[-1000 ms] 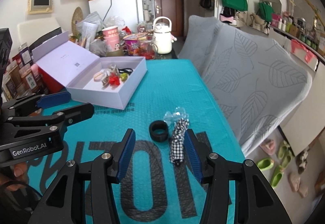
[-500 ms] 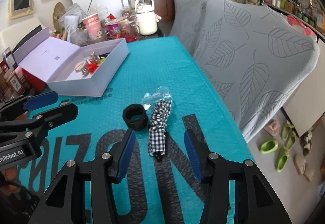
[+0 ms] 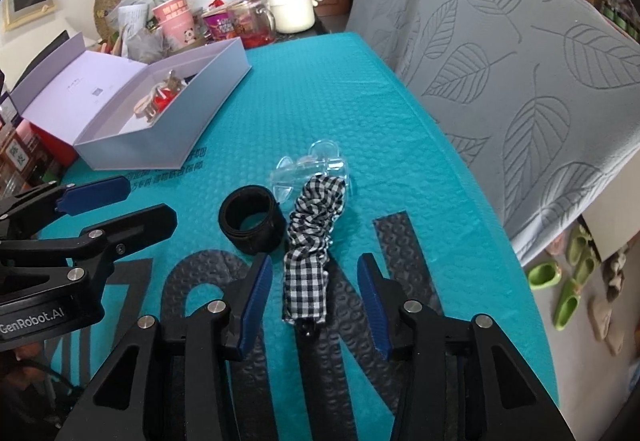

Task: Organize rigid objects
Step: 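Close left gripper on black hair tie while right gripper grasps gingham scrunchie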

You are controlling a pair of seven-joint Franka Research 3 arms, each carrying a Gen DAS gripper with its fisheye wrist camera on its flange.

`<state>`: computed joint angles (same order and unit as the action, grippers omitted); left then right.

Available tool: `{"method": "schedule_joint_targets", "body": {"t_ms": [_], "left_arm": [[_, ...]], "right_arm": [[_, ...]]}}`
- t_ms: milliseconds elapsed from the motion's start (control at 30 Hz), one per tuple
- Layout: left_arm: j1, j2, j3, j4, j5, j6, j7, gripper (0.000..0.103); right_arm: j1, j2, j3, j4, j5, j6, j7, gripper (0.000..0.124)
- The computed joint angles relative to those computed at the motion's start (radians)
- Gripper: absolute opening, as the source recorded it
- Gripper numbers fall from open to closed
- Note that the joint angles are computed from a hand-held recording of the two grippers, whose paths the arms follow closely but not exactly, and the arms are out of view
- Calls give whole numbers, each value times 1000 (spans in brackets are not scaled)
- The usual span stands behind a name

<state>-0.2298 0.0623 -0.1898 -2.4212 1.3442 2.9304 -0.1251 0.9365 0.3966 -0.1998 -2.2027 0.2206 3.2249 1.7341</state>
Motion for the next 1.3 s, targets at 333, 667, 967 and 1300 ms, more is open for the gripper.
{"method": "schedule_joint_targets", "body": {"t_ms": [333, 667, 967, 1300], "left_arm": [[-1, 109, 35, 53, -144, 136, 177, 64], [-116, 197, 135, 138, -113, 166, 151, 64], [-133, 222, 163, 179, 31, 169, 16, 42], [-86, 173, 101, 136, 77, 124, -34, 42]], "right_arm": [[-140, 21, 136, 12, 40, 45, -85, 18], [-246, -29, 229, -60, 102, 67, -136, 18], [-215, -35, 190, -67, 125, 38, -136, 36], [-33, 1, 17, -42, 148, 42, -99, 40]]}}
